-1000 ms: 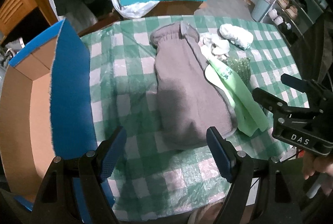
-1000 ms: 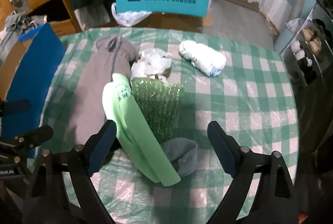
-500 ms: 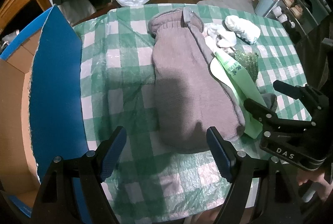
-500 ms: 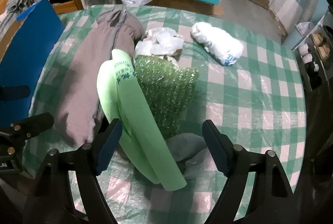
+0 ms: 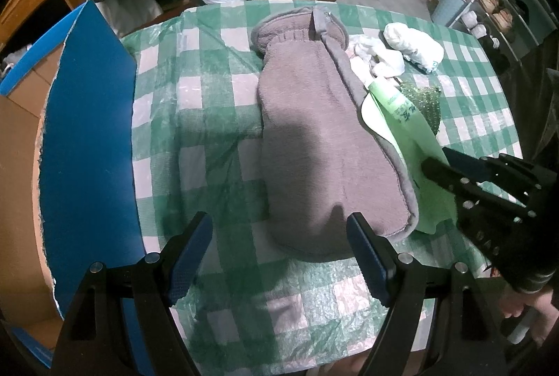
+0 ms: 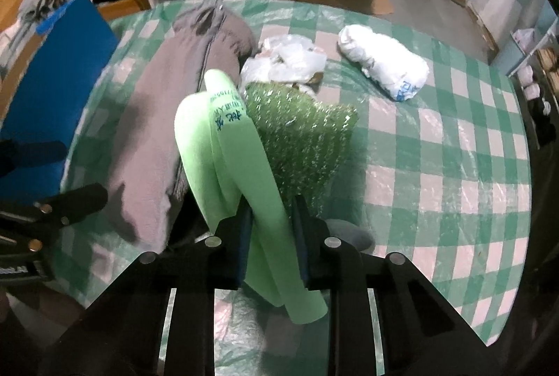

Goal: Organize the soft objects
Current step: 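Move the right tool toward the light-green insole and close on it, then lower the left tool onto the grey fleece bag and close on it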

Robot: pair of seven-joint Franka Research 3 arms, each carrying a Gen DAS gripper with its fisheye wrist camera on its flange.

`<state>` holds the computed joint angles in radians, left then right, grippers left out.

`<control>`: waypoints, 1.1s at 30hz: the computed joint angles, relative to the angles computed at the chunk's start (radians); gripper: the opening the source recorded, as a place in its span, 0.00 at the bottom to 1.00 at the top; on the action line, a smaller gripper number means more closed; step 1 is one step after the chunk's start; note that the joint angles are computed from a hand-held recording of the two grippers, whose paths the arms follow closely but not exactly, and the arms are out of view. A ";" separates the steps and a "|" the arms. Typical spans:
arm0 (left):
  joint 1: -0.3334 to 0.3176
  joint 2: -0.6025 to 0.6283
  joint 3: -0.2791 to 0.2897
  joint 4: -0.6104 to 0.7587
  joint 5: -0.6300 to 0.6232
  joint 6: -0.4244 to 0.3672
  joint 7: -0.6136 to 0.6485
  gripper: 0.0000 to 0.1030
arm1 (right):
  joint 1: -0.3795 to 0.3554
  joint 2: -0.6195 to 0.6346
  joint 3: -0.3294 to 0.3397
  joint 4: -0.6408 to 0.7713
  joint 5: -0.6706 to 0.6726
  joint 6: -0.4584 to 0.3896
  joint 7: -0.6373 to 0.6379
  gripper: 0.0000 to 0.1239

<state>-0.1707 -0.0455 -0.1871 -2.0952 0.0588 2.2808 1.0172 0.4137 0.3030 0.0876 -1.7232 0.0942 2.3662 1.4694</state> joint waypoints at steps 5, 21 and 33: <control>-0.001 0.010 0.000 0.011 -0.022 0.004 0.006 0.78 | -0.011 -0.017 -0.001 -0.009 0.027 0.029 0.008 0.12; -0.018 0.057 -0.017 0.068 -0.054 0.015 0.008 0.78 | -0.047 -0.021 -0.005 0.000 0.091 0.032 0.045 0.19; -0.031 0.124 -0.028 0.123 -0.038 0.012 0.000 0.78 | -0.048 -0.031 -0.013 -0.014 0.066 0.046 0.084 0.38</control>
<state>-0.2018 0.0788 -0.2155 -1.9717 0.0209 2.2928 1.0169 0.3658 0.2717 0.0748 -1.7372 0.1598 2.4125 1.5531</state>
